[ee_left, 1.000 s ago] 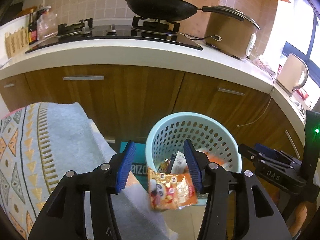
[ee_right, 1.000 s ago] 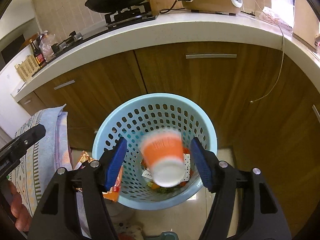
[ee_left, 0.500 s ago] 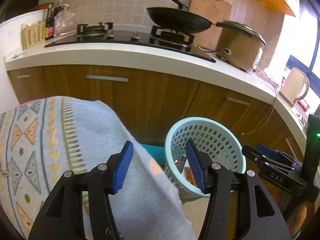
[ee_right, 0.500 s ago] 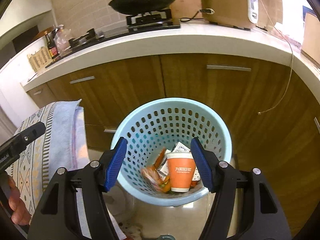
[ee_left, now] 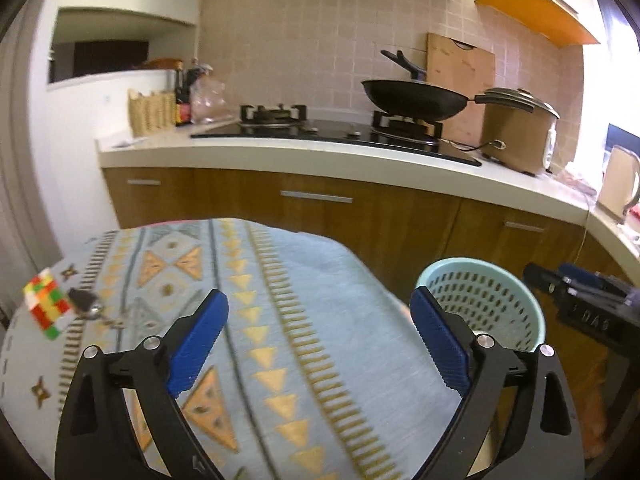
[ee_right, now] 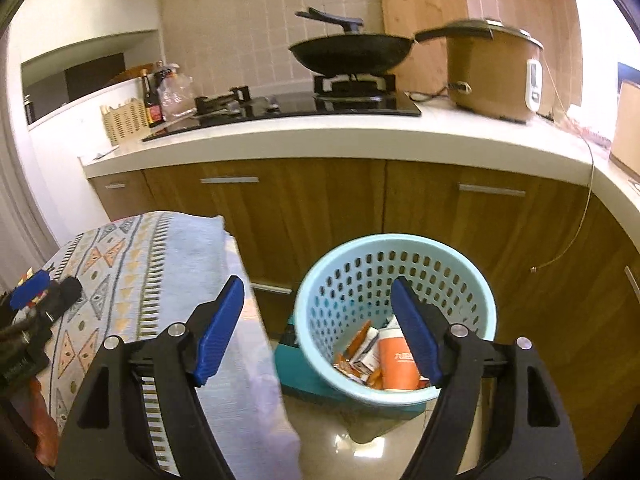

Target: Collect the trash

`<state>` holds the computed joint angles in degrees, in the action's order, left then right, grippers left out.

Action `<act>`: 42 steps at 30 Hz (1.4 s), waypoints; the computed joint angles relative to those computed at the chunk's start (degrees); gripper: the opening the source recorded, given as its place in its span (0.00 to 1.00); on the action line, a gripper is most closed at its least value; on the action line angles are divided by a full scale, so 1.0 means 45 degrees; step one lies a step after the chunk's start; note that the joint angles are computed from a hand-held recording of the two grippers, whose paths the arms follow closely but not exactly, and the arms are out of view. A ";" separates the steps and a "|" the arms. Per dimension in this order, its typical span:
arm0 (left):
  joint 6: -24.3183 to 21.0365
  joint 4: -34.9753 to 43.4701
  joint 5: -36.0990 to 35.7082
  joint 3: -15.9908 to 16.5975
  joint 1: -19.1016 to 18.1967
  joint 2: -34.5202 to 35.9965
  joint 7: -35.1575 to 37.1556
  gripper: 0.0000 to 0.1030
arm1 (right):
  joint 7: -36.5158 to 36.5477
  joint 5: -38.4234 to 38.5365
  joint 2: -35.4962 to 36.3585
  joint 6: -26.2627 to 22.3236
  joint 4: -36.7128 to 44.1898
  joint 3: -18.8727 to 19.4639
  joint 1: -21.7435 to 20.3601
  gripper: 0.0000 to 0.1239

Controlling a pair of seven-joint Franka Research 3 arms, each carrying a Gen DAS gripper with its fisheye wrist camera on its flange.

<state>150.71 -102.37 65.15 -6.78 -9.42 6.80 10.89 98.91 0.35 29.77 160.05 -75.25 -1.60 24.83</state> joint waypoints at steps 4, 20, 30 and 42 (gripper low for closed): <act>-0.0375 -0.0961 0.1620 0.0009 -0.0015 -0.0649 -0.1582 0.87 | 0.0932 -0.0627 -0.0677 0.1031 -0.1200 -0.0519 0.0693 0.58; -0.2777 -0.2130 0.4463 -0.0666 0.0060 -0.1128 -0.4068 0.90 | 0.7580 -0.6800 -0.2110 0.2777 -0.3625 -0.4081 0.3732 0.58; -0.3376 -0.2112 0.4821 -0.0778 -0.0146 -0.1134 -0.3829 0.91 | 0.9501 -0.9091 -0.2126 0.2586 -0.3392 -0.3486 0.3255 0.58; -0.3327 -0.2125 0.4447 -0.0727 -0.0076 -0.1136 -0.3696 0.93 | 0.9913 -1.0025 -0.2178 0.2383 -0.3264 -0.2799 0.2769 0.58</act>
<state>135.74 -111.93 85.16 -10.05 -9.76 1.69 -5.74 143.52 -44.76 19.96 170.77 -89.94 -14.20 37.29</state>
